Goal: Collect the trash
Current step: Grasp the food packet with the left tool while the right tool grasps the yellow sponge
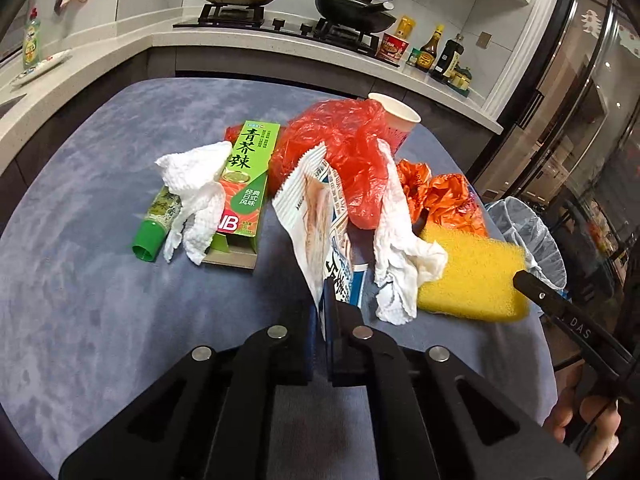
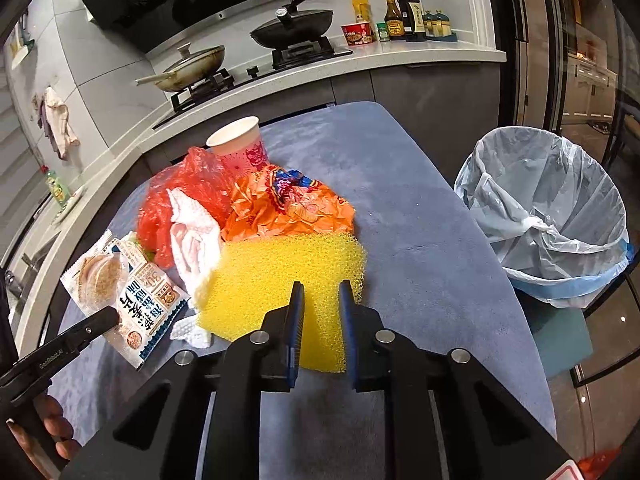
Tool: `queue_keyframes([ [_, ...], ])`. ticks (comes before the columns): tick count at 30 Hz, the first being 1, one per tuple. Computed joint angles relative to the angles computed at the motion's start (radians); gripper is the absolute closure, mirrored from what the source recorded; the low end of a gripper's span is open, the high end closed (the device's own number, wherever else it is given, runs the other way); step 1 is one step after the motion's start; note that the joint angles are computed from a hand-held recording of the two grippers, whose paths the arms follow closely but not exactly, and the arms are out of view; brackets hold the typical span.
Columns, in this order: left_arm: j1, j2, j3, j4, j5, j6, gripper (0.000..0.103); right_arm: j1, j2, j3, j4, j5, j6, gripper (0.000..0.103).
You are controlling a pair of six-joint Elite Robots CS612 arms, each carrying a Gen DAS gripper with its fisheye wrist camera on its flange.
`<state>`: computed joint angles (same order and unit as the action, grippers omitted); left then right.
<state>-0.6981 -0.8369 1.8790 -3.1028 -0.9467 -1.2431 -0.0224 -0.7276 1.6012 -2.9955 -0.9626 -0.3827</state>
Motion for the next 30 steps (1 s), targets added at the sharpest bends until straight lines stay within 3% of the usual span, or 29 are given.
queue_keyframes([
  [8,-0.024,-0.026,0.025,-0.002,0.023,-0.008,0.1,-0.01,-0.031,0.027,0.059,0.03,-0.069,0.088],
  [11,-0.022,-0.024,0.023,0.002,0.016,-0.016,0.1,-0.006,-0.031,0.027,0.077,0.006,-0.107,0.073],
  [13,-0.021,-0.022,0.023,0.003,0.011,-0.025,0.1,-0.005,-0.029,0.03,0.07,-0.004,-0.121,0.046],
  [16,-0.02,-0.022,0.025,0.005,0.007,-0.027,0.1,0.0,-0.02,0.035,-0.013,-0.001,-0.165,0.024],
  [18,-0.018,-0.021,0.025,0.005,0.004,-0.027,0.1,0.004,-0.01,0.027,-0.052,0.004,-0.222,0.018],
  [20,-0.016,-0.021,0.025,0.004,0.003,-0.026,0.1,0.01,0.001,-0.005,0.015,0.026,-0.316,0.018],
  [26,-0.012,-0.018,0.021,0.01,0.0,-0.034,0.1,0.034,0.031,-0.09,0.219,-0.003,-0.518,0.018],
  [30,-0.009,-0.015,0.018,0.012,-0.008,-0.034,0.1,0.035,0.037,-0.099,0.253,0.006,-0.533,0.017],
])
